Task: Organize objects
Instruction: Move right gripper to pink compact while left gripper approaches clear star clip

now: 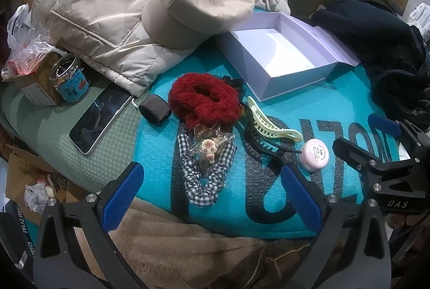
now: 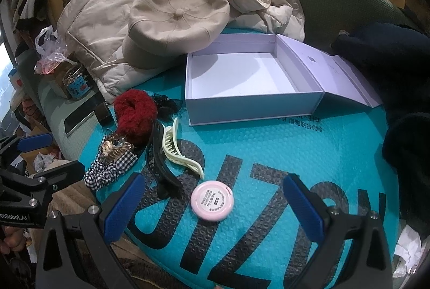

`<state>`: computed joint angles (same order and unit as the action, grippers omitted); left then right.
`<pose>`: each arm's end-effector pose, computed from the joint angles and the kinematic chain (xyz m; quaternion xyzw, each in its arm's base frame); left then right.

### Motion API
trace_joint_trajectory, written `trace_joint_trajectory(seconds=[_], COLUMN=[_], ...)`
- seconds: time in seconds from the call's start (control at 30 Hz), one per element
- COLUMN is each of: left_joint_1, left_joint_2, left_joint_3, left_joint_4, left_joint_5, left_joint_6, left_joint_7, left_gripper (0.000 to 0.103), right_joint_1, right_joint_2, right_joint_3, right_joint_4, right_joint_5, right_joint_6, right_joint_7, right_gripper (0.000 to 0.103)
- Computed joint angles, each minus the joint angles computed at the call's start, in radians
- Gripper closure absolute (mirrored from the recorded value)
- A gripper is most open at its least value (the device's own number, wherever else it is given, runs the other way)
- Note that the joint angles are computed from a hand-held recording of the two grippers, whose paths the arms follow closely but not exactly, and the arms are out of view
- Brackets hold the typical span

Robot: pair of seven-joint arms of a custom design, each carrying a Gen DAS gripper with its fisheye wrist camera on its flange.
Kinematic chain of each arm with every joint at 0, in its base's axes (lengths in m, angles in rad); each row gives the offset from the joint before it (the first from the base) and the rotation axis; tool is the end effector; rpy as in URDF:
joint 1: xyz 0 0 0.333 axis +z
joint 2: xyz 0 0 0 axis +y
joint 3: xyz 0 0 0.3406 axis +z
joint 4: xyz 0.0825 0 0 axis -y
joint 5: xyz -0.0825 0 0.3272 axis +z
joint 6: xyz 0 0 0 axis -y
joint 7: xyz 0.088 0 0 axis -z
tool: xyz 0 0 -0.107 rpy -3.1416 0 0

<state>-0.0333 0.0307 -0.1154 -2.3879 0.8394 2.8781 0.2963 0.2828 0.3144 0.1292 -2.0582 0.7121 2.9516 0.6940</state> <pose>0.4718 -0.1133 0.4110 -0.7885 0.5460 -0.1940 0.2063 0.5613 0.1910 0.4007 -0.8401 0.4396 -0.1302 0.2898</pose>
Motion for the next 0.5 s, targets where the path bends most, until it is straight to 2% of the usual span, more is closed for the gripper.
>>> trace_joint_trajectory(seconds=[0.17,0.5], left_joint_1=[-0.001,0.008], left_joint_2=[0.004,0.048], left_joint_3=[0.000,0.014], left_joint_4=[-0.016,-0.054], left_joint_5=[0.002,0.002], left_joint_6=[0.021,0.117], left_joint_7=[-0.018,-0.053], left_gripper=[0.001,0.003], right_joint_1=[-0.029,-0.035], right_joint_2=[0.000,0.022], right_joint_3=[0.029,0.027], right_joint_4=[-0.008,-0.011], right_joint_5=[0.058,0.103], right_joint_6=[-0.009,-0.032], right_joint_7=[-0.061,-0.107], right_gripper=[0.001,0.001])
